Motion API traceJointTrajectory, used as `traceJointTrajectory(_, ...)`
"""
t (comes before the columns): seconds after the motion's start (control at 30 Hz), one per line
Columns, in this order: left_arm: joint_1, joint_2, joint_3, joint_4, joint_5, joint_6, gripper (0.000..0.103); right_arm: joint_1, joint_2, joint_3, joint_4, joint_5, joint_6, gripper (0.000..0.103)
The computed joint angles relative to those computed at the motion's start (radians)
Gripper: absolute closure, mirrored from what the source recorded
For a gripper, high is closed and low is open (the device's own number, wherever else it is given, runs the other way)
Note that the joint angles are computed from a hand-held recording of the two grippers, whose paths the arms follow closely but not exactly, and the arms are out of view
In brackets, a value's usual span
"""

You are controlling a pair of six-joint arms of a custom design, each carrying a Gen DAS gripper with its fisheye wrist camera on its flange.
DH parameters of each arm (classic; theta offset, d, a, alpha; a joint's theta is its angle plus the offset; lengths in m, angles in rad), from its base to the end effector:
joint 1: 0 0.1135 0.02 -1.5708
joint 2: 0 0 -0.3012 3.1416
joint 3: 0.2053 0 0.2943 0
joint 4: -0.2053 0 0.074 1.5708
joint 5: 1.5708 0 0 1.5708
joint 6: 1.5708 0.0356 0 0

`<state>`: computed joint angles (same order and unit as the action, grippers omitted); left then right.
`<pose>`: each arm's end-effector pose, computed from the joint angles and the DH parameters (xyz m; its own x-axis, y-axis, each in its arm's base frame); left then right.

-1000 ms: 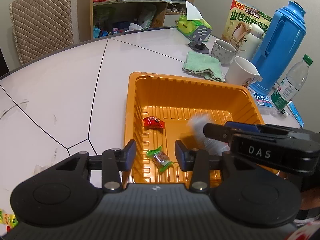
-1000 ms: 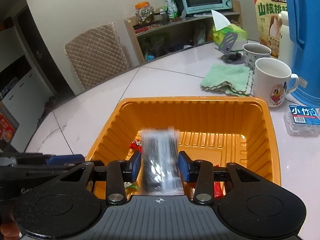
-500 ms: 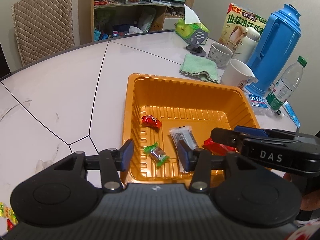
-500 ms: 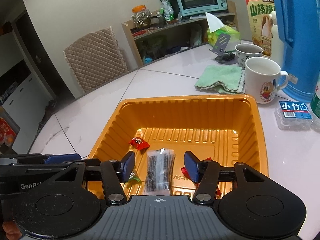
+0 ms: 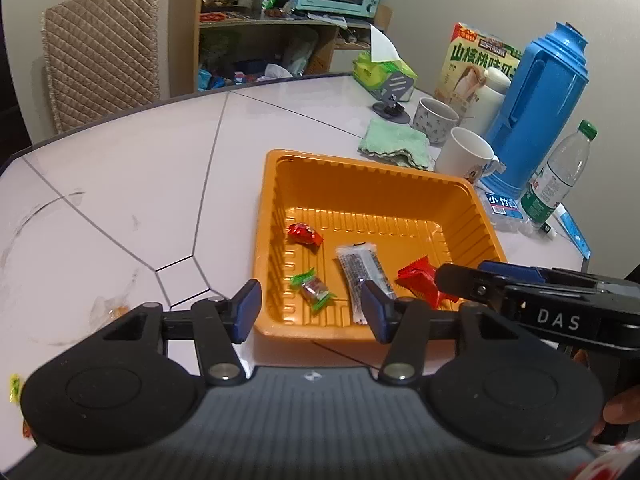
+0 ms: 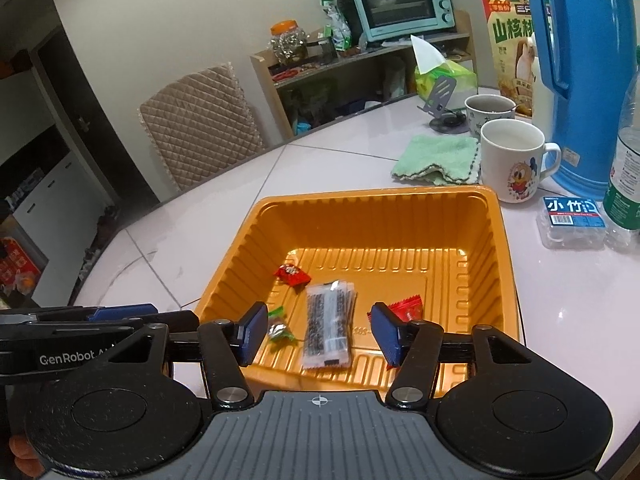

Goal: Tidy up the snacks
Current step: 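Lower the seaweed packet into the tray and open the right tool, then move both open tools back toward the snack pile on the table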

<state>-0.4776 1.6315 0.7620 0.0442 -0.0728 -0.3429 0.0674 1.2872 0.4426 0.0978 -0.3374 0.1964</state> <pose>0.3070 -0.1560 0.1523 -0.7539 0.0126 -0.6568 0.1711 0.9691 -0.1777 0.2495 0.0287 0.1540 -0.7244 0.1357 -0.6759 -0.1678 0.9163 0.3638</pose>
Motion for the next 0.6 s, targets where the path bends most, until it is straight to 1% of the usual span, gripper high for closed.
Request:
traceJointTrajectory(0.27, 0.012, -0.158, -0.128, -0.032, -0.04, -0.033, 0.047, 0.051, -0.141, -0.057, -0.077, -0.002, 0.018, 0.045)
traceJointTrajectory(0.47, 0.036, -0.305, -0.23, -0.102, -0.102, -0.048, 0.043, 0.13, -0.225, -0.098, -0.123, 0.007, 0.037, 0.044)
traceJointTrajectory(0.53, 0.059, -0.361, -0.266, -0.132, -0.098, -0.053, 0.039, 0.164, -0.24, -0.108, -0.13, 0.012, 0.048, 0.044)
traceJointTrajectory(0.6, 0.09, -0.415, -0.298, -0.158, -0.083, -0.057, 0.039, 0.201, -0.242, -0.114, -0.128, 0.019, 0.056, 0.044)
